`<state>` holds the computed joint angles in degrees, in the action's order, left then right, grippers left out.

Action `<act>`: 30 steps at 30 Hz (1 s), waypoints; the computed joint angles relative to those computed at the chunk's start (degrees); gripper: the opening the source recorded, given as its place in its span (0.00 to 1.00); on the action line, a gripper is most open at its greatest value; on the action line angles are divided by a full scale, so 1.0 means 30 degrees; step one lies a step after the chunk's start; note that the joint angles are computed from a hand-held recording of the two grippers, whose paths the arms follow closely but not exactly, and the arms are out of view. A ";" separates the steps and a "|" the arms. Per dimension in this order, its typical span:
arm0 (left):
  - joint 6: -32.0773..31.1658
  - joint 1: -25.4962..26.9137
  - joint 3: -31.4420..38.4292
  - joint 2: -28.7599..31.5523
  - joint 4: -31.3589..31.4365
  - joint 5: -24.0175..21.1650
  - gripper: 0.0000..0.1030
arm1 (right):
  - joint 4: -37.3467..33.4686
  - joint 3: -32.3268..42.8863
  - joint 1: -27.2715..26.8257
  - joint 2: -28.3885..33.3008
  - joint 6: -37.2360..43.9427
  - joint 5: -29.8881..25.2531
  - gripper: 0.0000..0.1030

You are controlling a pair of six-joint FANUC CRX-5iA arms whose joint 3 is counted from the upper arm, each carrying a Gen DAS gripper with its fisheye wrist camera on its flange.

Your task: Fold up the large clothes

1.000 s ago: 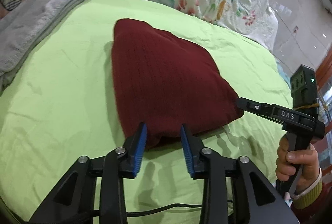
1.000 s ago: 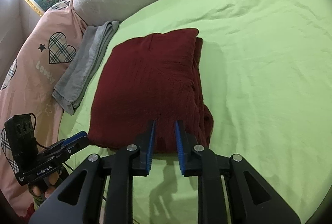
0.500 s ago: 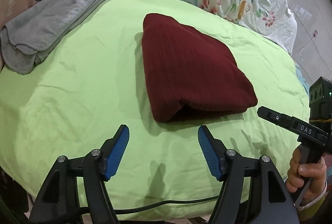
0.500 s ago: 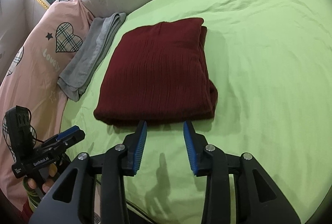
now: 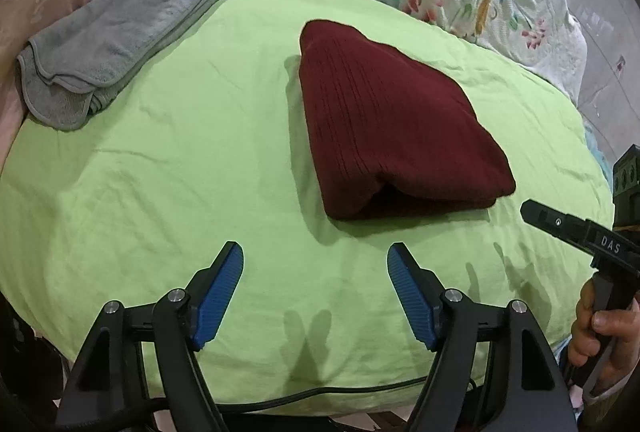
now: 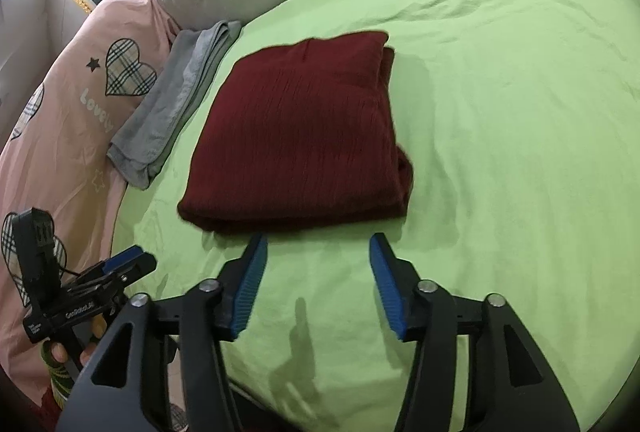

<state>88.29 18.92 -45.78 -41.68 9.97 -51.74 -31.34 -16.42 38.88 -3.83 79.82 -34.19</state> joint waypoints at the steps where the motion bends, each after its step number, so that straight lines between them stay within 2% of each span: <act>1: -0.0088 0.0111 0.0092 0.0127 0.0041 0.0105 0.74 | 0.0087 0.0214 -0.0147 0.0229 -0.0029 0.0085 0.54; 5: -0.0911 0.0825 0.0328 0.0810 0.1010 0.0977 0.78 | -0.0273 0.1391 -0.0974 0.1408 0.0358 0.0255 0.55; 9: -0.1787 0.1209 0.0666 0.2499 0.2346 0.2150 0.78 | -0.1677 0.3215 -0.2058 0.3253 0.1125 0.0012 0.55; 17: -0.2009 0.0797 0.1336 0.5643 0.3447 0.3700 0.78 | -0.4004 0.6395 -0.3294 0.6504 0.1721 -0.1306 0.55; 18: -0.2028 0.0740 0.1353 0.5867 0.3542 0.3825 0.78 | -0.4598 0.6707 -0.3470 0.6763 0.2184 -0.1610 0.48; 19: -0.2120 0.0685 0.1416 0.6178 0.3646 0.3941 0.78 | -0.4941 0.6935 -0.3530 0.6919 0.2678 -0.1788 0.35; 20: -0.2112 0.0577 0.1497 0.6443 0.3639 0.4033 0.78 | -0.4376 0.6909 -0.3278 0.6847 0.2467 -0.1556 0.13; 22: -0.1995 0.0327 0.1768 0.6861 0.3394 0.4078 0.78 | -0.4339 0.6576 -0.3207 0.6418 0.2684 -0.0962 0.11; 25: -0.1396 -0.0287 0.2347 0.7171 0.2304 0.4116 0.76 | -0.5831 0.5577 -0.3666 0.5439 0.3874 0.0243 0.09; 30: -0.1280 -0.1146 0.2700 0.8068 0.1803 0.4342 0.73 | -0.3397 0.5785 -0.2903 0.6425 0.1712 0.0013 0.09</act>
<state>84.45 15.48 -37.68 -17.47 15.38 -38.71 -41.53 0.94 30.17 15.45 84.95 -34.15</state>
